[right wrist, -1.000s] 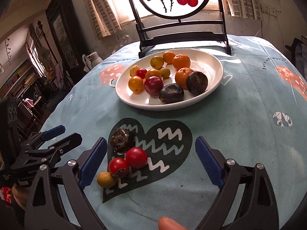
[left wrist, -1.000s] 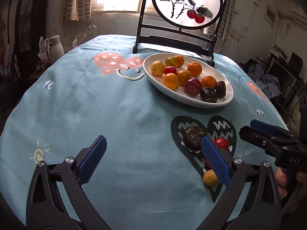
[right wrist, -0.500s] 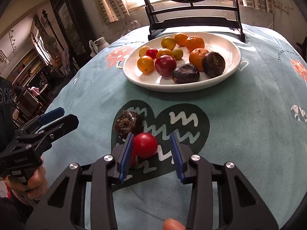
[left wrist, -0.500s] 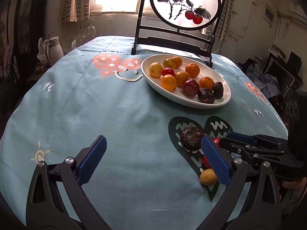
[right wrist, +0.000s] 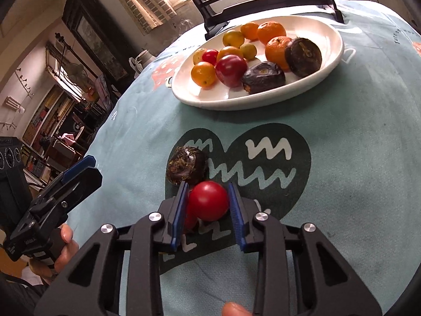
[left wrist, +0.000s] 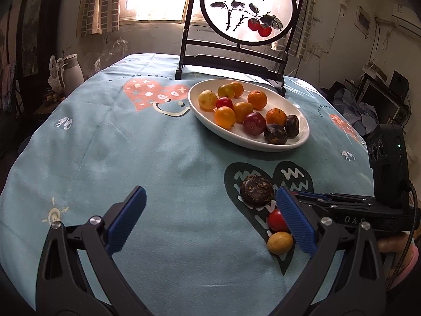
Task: Organize fruits
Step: 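Grasp a red tomato with the right tool while the left tool grasps a small yellow fruit, then carry both held fruits onto the plate and open both tools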
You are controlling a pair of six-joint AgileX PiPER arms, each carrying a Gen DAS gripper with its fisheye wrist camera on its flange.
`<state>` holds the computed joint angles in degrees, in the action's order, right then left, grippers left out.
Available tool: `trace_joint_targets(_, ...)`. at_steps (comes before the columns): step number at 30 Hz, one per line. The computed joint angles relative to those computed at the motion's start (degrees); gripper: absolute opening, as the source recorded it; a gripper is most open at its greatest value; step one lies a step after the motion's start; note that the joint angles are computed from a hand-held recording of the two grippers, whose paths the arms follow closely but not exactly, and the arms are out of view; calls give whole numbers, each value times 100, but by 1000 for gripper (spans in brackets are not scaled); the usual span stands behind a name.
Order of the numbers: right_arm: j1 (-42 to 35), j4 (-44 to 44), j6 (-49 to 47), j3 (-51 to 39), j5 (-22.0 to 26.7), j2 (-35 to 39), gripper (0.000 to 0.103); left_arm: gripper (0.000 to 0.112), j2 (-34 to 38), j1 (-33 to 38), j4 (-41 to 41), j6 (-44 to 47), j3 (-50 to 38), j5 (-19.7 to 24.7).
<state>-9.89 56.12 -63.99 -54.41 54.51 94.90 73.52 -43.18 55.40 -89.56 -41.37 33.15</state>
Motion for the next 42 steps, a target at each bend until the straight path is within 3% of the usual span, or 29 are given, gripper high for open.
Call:
trace_joint_targets(5,-308,190,-157,192,-69,-453,30,101,111,63,-376,620,-55,-257)
trace_joint_targets(8,-485,367,-412,403,-274,-859,30,98,234,-21,-899,1628,-120,-642)
trace_joint_targets(13,-605,355,-425,417,-212,-833,30,64,718,-551,-1250,2685,-371,-675)
trace_joint_targets(18,-587,342,-386,397,-223,-809,30,43,963,-448,-1887,3397,-480,-790)
trace_joint_targets(28,-579,367,-399,430,-226,-808,30,28,1080,-81,-3103,4591,-491,-1124)
trace_joint_targets(42,-597,338,-424,445,-161,-825,30,28,853,-33,-2919,4287,-341,-1221)
